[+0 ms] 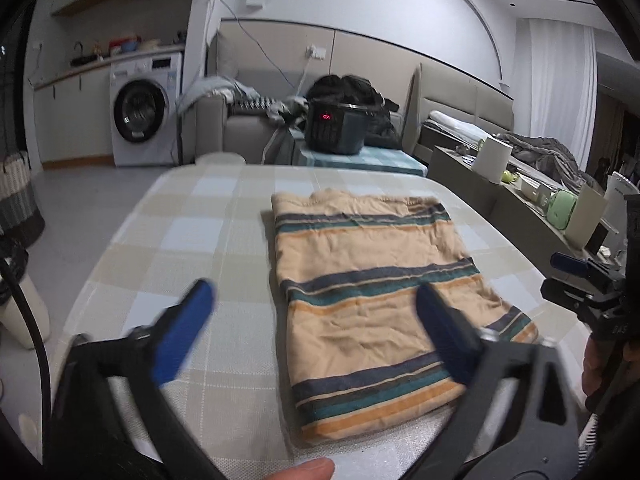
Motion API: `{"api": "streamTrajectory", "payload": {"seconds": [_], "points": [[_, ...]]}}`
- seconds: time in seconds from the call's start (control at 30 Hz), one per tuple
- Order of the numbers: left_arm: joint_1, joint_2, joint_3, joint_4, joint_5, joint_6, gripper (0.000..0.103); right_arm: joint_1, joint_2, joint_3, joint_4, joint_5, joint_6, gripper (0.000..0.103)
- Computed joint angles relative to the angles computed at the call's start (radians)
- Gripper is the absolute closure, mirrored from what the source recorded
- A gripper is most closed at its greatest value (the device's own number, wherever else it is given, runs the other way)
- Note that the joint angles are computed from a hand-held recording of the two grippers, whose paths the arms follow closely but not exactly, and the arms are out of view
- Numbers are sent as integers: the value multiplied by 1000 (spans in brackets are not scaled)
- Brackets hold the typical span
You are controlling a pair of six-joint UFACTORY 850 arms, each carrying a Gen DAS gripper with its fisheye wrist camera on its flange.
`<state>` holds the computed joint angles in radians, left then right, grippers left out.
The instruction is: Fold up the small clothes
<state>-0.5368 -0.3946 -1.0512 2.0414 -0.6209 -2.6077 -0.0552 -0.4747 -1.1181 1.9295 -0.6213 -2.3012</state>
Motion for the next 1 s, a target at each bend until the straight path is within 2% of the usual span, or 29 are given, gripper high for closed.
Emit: {"api": "streamTrajectory", "payload": {"seconds": [0.07,0.27,0.67,1.0], "points": [[-16,0,0,-16,-27,24,1,-1,8,18,34,-33,-48,0],[-42,-11,-4,20,-41,-2,1,-24,17,52,53,-145,-102,0],[-89,-61,-31,-6,-95,67,1,-38,13,93,107,-211,-181,0],[-94,-71,-37,-29,-88,103,1,-37,33,133,173,-249,-277,0]]}}
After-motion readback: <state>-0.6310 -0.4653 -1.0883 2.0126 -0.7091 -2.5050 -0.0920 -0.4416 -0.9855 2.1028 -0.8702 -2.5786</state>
